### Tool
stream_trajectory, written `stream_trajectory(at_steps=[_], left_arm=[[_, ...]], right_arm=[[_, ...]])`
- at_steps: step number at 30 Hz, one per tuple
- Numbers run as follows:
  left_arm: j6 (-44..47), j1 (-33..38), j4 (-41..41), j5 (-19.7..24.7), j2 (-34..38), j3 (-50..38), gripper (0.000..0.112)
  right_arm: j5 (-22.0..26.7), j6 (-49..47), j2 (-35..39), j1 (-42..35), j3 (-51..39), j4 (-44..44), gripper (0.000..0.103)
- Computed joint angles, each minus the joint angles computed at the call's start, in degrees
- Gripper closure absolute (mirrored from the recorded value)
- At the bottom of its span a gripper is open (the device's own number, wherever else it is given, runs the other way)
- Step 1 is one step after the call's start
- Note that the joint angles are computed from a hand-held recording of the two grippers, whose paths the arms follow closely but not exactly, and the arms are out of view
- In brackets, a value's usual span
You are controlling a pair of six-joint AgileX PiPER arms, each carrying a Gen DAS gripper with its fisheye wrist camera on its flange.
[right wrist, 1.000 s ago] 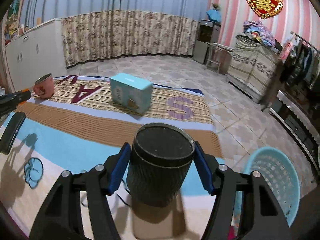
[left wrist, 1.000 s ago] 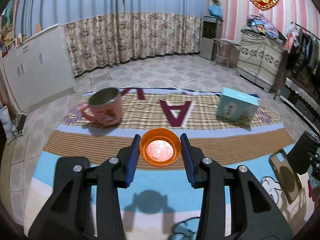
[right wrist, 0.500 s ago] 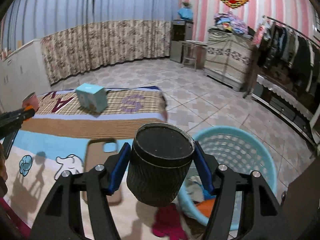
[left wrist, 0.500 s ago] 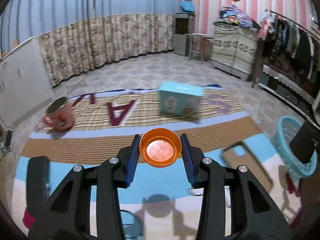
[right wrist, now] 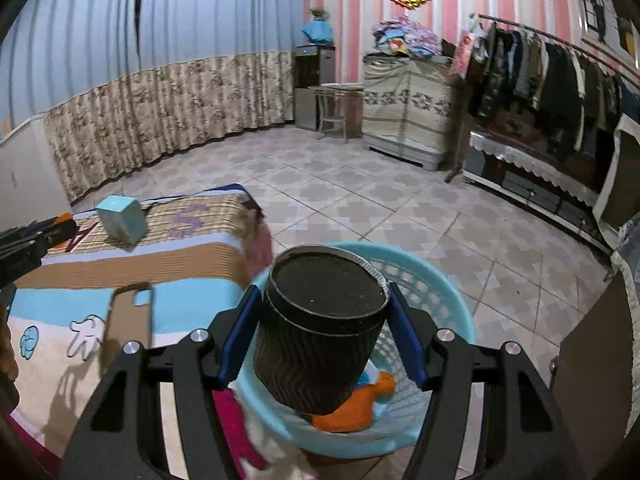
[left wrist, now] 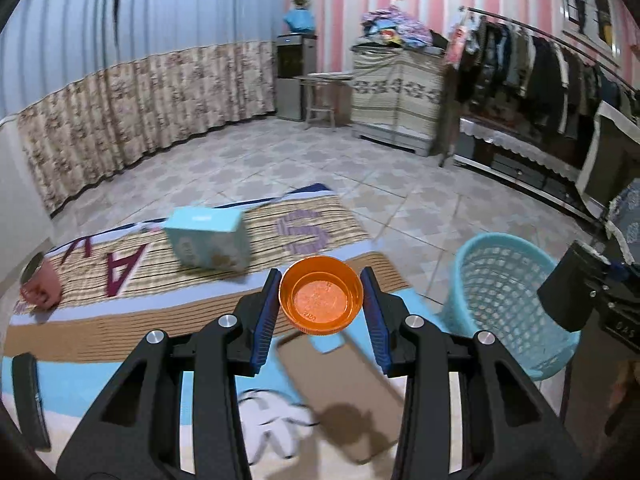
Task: Collect trash
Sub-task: 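Carry the orange lid and black container over the blue basket with both tools, then open the left tool to drop the lid while the right tool drops the black container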
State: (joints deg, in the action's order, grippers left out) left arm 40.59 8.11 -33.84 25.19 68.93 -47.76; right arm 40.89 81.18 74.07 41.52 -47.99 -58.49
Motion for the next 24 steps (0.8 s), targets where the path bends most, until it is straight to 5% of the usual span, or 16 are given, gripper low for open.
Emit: stream_trajectory(at_steps=[7,12,17,24], left_arm=[[-19.11,-14.88,13.46,-5.54,4.07,-0.85,0.073],[-38.29,-25.70,30.24,-9.51,7.95,-1.34,0.073],[-53.61,-32.81,43.35,-10.09,12.38,-3.33,0.073],[-62.85,-39.03,52.07,-9.68,16.62,-7.30,0.073]], right_arm=[[-5.82,-3.78,-2.60,-8.52,4.28,2.53,0.041],[-8.52,-4.98,-4.55,-12.04,7.24,2.99,0.041],[-10.33,-7.82,-6.67,-16.06,8.77,5.17,0.041],[-14.01,-13.77,-8.51,-22.24,10.76,10.04,0.041]])
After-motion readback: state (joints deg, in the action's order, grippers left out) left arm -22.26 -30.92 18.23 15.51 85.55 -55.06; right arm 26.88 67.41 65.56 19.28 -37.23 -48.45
